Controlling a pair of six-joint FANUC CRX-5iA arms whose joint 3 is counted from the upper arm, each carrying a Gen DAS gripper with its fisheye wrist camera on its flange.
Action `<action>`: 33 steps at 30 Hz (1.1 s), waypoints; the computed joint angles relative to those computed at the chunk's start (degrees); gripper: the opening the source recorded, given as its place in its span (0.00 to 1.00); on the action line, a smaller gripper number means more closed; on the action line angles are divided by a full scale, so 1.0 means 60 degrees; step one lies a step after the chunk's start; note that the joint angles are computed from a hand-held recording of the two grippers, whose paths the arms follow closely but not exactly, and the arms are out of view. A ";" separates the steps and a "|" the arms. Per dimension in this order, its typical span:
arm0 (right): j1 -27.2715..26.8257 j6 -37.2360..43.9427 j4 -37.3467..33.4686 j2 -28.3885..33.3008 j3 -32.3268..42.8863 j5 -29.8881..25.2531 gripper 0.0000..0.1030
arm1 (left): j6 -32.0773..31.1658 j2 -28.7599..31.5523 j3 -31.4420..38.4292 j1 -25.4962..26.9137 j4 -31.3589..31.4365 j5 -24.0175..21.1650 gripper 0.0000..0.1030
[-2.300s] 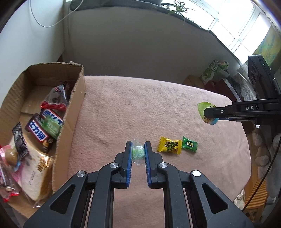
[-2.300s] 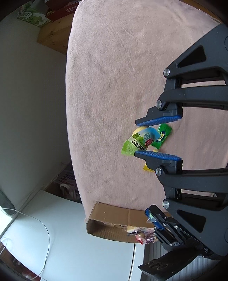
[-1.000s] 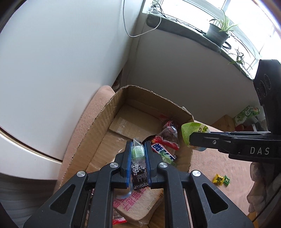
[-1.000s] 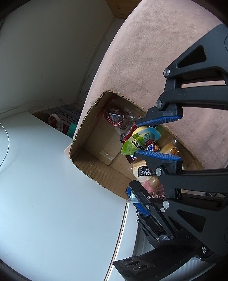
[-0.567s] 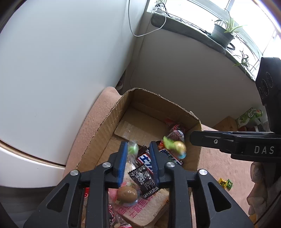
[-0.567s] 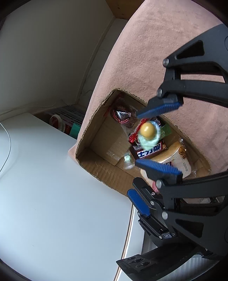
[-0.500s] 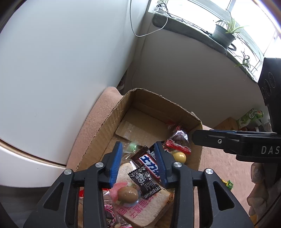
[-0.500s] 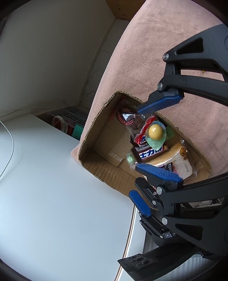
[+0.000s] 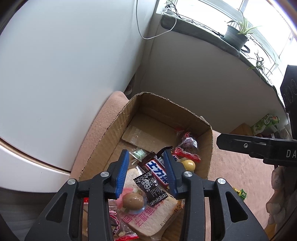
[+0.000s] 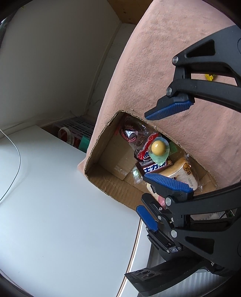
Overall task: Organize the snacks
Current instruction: 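Move both open grippers back over the yellow and green wrapped candies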
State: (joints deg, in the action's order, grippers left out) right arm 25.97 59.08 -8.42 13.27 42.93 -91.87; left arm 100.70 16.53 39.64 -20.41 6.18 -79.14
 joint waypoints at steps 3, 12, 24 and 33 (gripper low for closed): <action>-0.0037 -0.0016 0.0029 -0.0272 -0.0314 0.0202 0.60 | 0.0005 -0.0029 0.0021 -0.0078 -0.0086 -0.0001 0.36; -0.0220 -0.0034 0.0196 -0.1379 -0.1643 0.1070 0.72 | -0.0004 -0.0012 0.0152 -0.0406 -0.0213 -0.0005 0.36; -0.0749 -0.0309 0.0697 -0.3198 -0.3573 0.1482 0.72 | -0.0125 -0.0294 -0.0322 -0.0943 0.0060 0.0188 0.36; -0.0874 -0.0679 0.1814 -0.4370 -0.4981 0.0801 0.72 | -0.0276 -0.0312 -0.0719 -0.1518 0.0452 0.0196 0.36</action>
